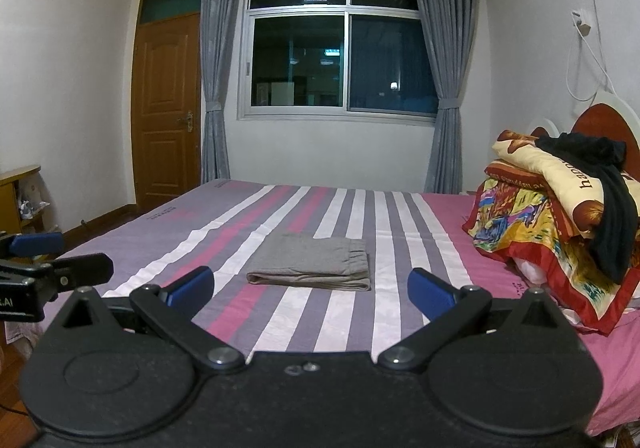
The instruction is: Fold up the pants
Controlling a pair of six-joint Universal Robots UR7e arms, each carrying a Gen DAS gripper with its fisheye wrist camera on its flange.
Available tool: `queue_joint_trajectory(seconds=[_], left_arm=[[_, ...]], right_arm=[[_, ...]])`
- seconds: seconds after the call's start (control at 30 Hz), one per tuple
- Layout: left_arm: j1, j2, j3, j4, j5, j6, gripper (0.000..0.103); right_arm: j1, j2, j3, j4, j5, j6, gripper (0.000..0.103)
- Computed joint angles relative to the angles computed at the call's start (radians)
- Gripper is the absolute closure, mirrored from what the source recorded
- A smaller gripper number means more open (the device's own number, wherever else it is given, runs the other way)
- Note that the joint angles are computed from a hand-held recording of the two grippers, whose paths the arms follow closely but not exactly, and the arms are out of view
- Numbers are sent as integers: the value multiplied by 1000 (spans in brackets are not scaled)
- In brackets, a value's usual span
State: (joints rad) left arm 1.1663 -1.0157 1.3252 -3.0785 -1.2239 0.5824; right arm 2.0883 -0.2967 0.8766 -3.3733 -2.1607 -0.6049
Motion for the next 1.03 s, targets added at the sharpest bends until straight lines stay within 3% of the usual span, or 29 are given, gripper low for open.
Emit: queue_joint_trajectory(seconds=[1.03], left_arm=[[-1, 25, -16, -52, -7, 31, 0]], right_arm=[[1, 3, -3, 0, -2, -1, 0]])
